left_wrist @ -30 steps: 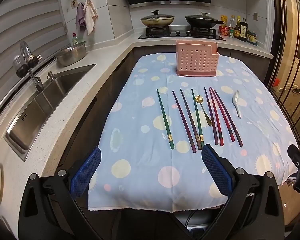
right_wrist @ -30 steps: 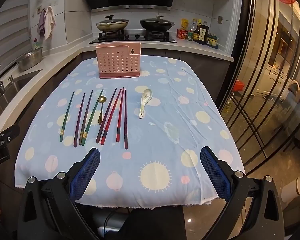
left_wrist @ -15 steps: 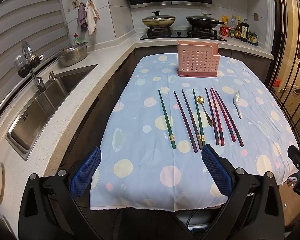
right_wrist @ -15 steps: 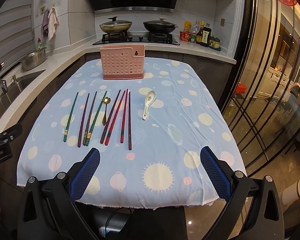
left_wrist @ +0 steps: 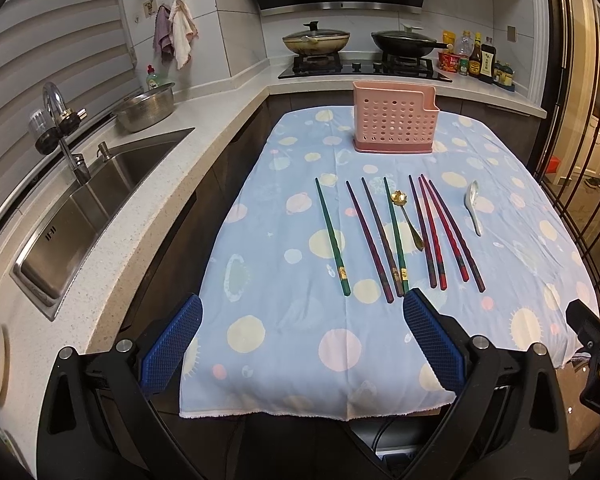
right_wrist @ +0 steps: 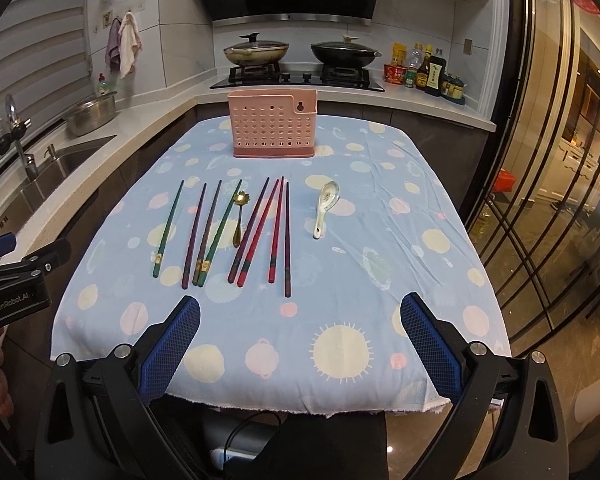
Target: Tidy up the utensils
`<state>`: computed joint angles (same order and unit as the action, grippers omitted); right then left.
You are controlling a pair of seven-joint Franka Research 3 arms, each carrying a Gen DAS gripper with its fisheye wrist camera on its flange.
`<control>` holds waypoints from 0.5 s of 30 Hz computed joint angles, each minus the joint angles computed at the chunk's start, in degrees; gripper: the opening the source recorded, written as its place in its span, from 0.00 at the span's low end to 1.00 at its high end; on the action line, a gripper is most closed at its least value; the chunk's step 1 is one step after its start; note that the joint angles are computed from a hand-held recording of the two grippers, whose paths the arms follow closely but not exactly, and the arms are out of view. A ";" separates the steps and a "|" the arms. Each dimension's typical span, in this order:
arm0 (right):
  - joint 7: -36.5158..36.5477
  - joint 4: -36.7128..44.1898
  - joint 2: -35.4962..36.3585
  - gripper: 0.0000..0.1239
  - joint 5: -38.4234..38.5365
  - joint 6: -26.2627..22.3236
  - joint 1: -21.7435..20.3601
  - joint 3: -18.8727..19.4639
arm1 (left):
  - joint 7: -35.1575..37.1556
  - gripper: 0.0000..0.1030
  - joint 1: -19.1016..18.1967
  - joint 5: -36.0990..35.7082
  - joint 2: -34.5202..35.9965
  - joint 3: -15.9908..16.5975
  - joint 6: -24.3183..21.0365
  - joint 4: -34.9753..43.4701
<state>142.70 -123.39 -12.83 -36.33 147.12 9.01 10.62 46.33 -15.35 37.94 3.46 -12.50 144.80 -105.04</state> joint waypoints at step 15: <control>-0.71 -0.25 -0.38 0.78 0.88 0.35 0.08 0.04 | -0.06 0.93 0.00 0.45 -0.58 -0.18 -0.10 -0.31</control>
